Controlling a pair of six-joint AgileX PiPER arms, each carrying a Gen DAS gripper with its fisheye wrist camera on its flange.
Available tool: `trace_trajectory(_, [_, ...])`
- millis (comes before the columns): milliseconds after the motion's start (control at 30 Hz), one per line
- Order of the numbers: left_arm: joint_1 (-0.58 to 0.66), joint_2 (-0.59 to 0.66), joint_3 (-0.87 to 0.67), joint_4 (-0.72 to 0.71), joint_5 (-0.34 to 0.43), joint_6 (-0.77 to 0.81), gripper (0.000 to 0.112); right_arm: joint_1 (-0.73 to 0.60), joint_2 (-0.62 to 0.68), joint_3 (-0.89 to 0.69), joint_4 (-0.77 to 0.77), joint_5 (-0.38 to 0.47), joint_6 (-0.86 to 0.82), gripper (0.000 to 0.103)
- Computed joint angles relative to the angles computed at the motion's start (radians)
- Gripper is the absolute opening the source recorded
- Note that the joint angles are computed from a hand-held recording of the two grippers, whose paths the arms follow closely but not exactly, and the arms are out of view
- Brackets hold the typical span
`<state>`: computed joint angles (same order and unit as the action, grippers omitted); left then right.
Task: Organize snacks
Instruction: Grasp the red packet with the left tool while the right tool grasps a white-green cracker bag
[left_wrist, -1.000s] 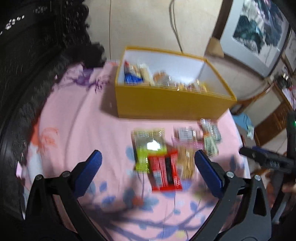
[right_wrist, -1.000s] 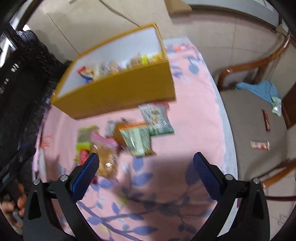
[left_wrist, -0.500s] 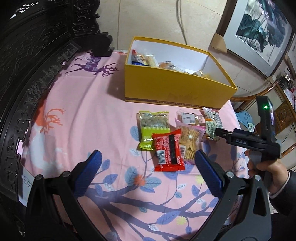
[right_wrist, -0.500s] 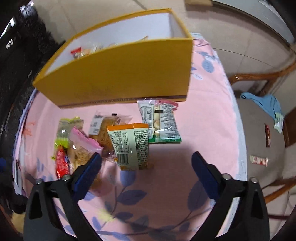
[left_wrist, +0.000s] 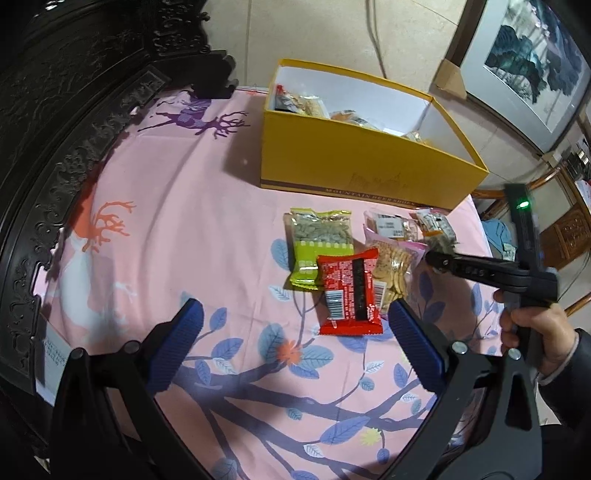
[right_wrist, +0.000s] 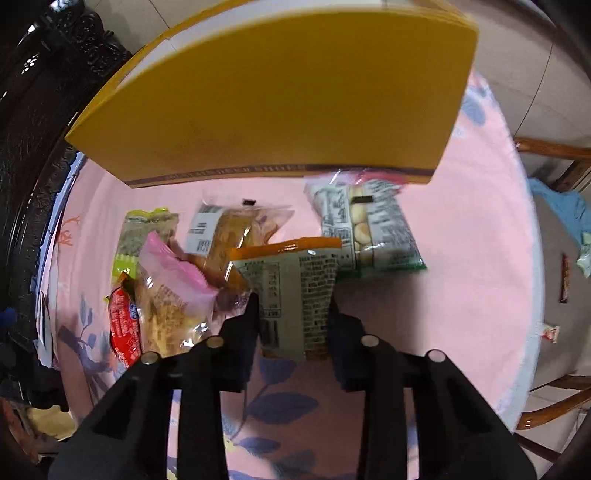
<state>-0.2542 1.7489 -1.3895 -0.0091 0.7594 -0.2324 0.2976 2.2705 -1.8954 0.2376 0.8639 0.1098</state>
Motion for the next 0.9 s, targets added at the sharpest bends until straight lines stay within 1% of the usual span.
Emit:
trace_trajectory(100, [-0.020,0.038,-0.014,-0.010,-0.014,0.032,0.101,-0.006,-0.116,0.158,0.023,-0.083,-0.001,0.033])
trace_trajectory(233, [-0.047,0.135,-0.077,-0.065,-0.012,0.098,0.101,-0.018,-0.224,0.313,0.078,-0.136,-0.010,0.033])
trace_trajectory(300, [-0.045,0.184,-0.108,-0.133,-0.012,0.150,0.101,-0.017,-0.268,0.379,0.092,-0.150,0.001,0.033])
trace_trajectory(333, [-0.045,0.204,-0.119,-0.145,-0.011,0.152,0.101,-0.021,-0.285,0.407,0.104,-0.156,0.004,0.033])
trace_trajectory(433, [-0.034,0.279,-0.172,-0.200,0.011,0.162,0.101,-0.028,-0.315,0.457,0.133,-0.164,0.000,0.033])
trace_trajectory(500, [-0.021,0.322,-0.202,-0.244,0.031,0.163,0.098,-0.024,-0.323,0.465,0.147,-0.159,-0.007,0.033])
trace_trajectory(600, [0.003,0.352,-0.208,-0.327,0.034,0.206,0.081,-0.023,-0.330,0.466,0.167,-0.155,-0.025,0.033])
trace_trajectory(633, [0.013,0.366,-0.214,-0.367,0.040,0.233,0.070,-0.019,-0.329,0.462,0.168,-0.150,-0.026,0.033])
trace_trajectory(667, [0.024,0.376,-0.216,-0.413,0.043,0.270,0.063,-0.017,-0.329,0.458,0.167,-0.148,-0.028,0.033])
trace_trajectory(733, [0.040,0.385,-0.201,-0.497,0.033,0.339,0.053,-0.007,-0.321,0.442,0.156,-0.144,-0.019,0.033])
trace_trajectory(767, [0.043,0.381,-0.195,-0.517,0.032,0.359,0.044,-0.007,-0.320,0.441,0.159,-0.144,-0.020,0.033])
trace_trajectory(800, [0.041,0.369,-0.186,-0.523,0.028,0.372,0.044,-0.006,-0.319,0.437,0.159,-0.143,-0.019,0.033])
trace_trajectory(867, [0.019,0.312,-0.141,-0.477,-0.024,0.378,0.044,-0.005,-0.321,0.435,0.155,-0.146,-0.015,0.033])
trace_trajectory(900, [0.016,0.289,-0.121,-0.482,-0.037,0.397,0.044,-0.005,-0.322,0.436,0.157,-0.147,-0.014,0.033])
